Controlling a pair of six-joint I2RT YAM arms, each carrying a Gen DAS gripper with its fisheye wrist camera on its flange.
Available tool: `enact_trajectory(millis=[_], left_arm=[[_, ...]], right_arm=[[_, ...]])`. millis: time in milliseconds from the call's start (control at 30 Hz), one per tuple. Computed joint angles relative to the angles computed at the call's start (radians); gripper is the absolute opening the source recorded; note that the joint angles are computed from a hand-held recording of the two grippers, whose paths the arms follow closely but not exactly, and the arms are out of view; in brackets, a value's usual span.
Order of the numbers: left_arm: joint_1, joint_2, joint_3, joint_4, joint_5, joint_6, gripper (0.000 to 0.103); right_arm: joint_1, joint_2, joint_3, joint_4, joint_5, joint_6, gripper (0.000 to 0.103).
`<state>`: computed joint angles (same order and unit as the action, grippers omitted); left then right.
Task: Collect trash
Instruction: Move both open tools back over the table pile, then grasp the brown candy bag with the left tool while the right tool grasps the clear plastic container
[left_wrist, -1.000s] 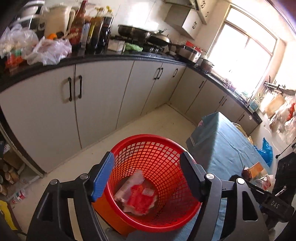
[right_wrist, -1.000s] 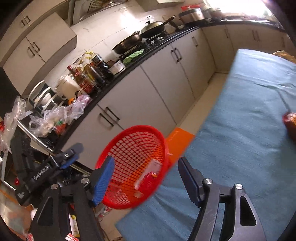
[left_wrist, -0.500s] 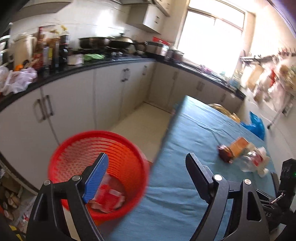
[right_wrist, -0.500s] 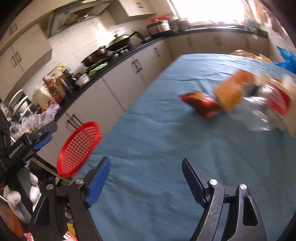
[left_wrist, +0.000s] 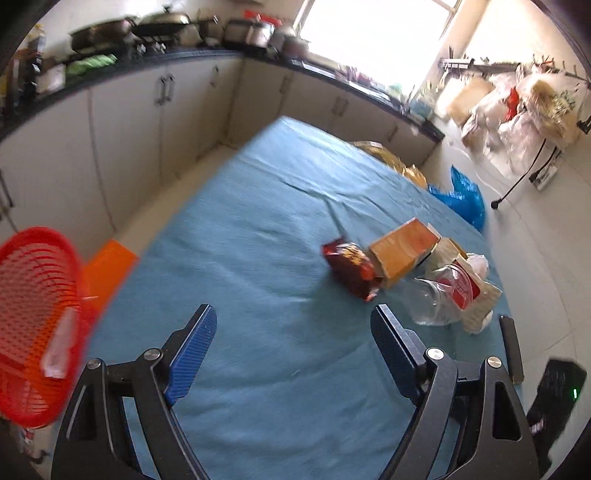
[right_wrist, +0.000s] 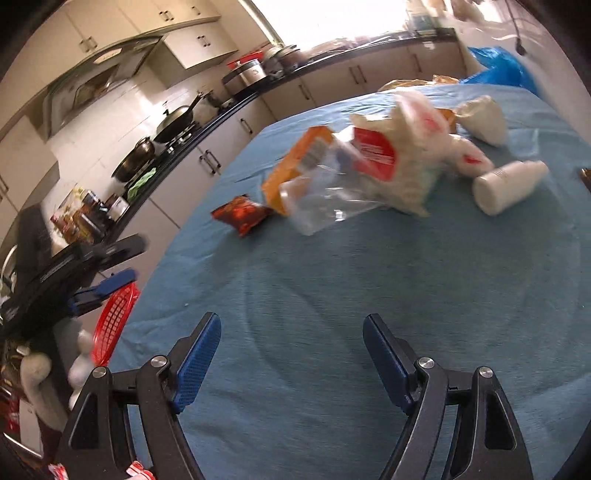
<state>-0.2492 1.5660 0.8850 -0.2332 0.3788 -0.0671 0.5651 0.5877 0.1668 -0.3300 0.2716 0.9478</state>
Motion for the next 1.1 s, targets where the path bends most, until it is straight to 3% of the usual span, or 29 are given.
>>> enact_trajectory(millis=[233,367,433,467,500,567,767,933,1100], left_arm=[[-0.171,0.318,0.274,-0.01,-0.085,-0.159,0.084],[-0.216,0.416,0.379,-0.043,-0.135,-0.173,0.084],[-0.24,0.413,0.368,-0.019,-0.177,-0.157,0.084],[-0.252,0.412,0.365,-0.02,-0.195,-0.14,0.079],[-0.258,0.404,0.354,-0.013,-0.208,-0.132,0.053],[-0.252,0.383,0.337,-0.027,-0.189,-0.097,0.033],[-0.192,0.251,0.213,-0.045,-0.08,-0.031,0.032],[-0.104,0.091,0.075,-0.058,0.021,0.036,0.032],[-0.025,-0.036,-0.047,-0.046,0.072,0.098,0.032]], right_arm=[[-0.112,-0.126,-0.047,-0.041,-0.098,-0.034,0.083],[-0.117,-0.152,-0.059,-0.049,-0.108,-0.037,0.084],[-0.1,-0.132,-0.057,-0.034,-0.095,-0.03,0.085],[-0.094,-0.125,-0.055,-0.03,-0.089,-0.028,0.085],[-0.082,-0.112,-0.055,-0.021,-0.079,-0.019,0.085],[-0.08,-0.109,-0.052,-0.023,-0.076,-0.017,0.085],[-0.07,-0.056,-0.001,-0.052,-0.052,-0.025,0.085],[-0.126,-0.007,0.116,-0.12,-0.013,-0.127,0.085],[-0.243,0.196,0.25,-0.041,0.056,-0.34,0.067]])
